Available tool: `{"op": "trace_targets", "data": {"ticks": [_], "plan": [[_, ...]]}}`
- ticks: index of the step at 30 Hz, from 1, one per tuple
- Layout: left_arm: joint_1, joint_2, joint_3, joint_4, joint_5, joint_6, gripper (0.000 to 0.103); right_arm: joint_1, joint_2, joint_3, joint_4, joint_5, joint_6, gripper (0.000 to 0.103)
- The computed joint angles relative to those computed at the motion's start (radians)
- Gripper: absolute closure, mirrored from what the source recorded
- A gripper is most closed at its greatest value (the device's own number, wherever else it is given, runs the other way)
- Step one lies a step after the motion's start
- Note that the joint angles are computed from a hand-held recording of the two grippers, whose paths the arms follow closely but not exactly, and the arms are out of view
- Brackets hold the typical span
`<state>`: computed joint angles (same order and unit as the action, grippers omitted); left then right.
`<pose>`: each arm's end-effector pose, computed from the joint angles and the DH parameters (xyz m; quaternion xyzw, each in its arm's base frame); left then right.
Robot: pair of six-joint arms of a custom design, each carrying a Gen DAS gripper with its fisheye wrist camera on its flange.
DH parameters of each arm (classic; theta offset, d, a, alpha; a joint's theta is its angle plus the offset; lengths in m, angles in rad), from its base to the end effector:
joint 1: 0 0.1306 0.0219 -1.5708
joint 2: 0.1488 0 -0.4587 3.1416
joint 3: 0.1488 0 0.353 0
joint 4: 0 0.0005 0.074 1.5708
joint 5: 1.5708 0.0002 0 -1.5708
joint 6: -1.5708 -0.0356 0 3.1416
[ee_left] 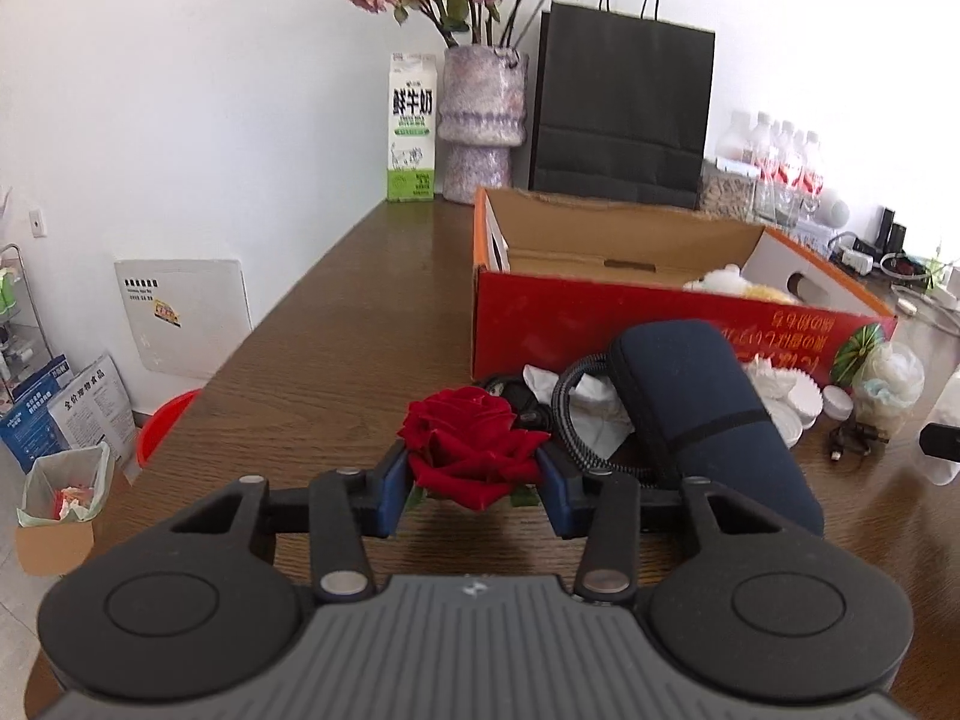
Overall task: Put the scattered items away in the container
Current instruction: 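Grasp the red rose with the left tool while the right tool grasps the frosted container, then lower rose and container into the box and open both tools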
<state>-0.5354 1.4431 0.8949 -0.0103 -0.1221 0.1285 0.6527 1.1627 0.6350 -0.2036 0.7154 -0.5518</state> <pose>0.3679 -0.2138 0.3471 0.1474 0.8610 -0.1073 0.4749 0.2403 0.1537 0.3287 0.0994 0.8615 -0.0472 0.4957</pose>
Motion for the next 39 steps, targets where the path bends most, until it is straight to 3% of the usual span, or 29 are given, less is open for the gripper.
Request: {"op": "trace_targets", "data": {"ticks": [9,20,26,32,39], "plan": [[-0.012,-0.029,0.019,0.053,-0.012,-0.008,0.058,0.017,-0.026,0.03,0.078,0.063,0.081,0.017],[-0.073,0.078,0.189,0.185,-0.059,-0.03,0.057,-0.077,0.082,0.152,0.314,0.021,0.261,0.017],[-0.091,0.196,0.356,0.144,-0.097,0.006,0.057,-0.155,0.19,0.248,0.369,0.008,0.301,0.017],[-0.079,0.32,0.488,0.061,-0.127,0.06,0.057,-0.225,0.305,0.326,0.32,-0.007,0.27,0.017],[-0.06,0.351,0.499,-0.009,-0.12,0.072,0.057,-0.25,0.35,0.327,0.254,-0.029,0.21,0.017]]}}
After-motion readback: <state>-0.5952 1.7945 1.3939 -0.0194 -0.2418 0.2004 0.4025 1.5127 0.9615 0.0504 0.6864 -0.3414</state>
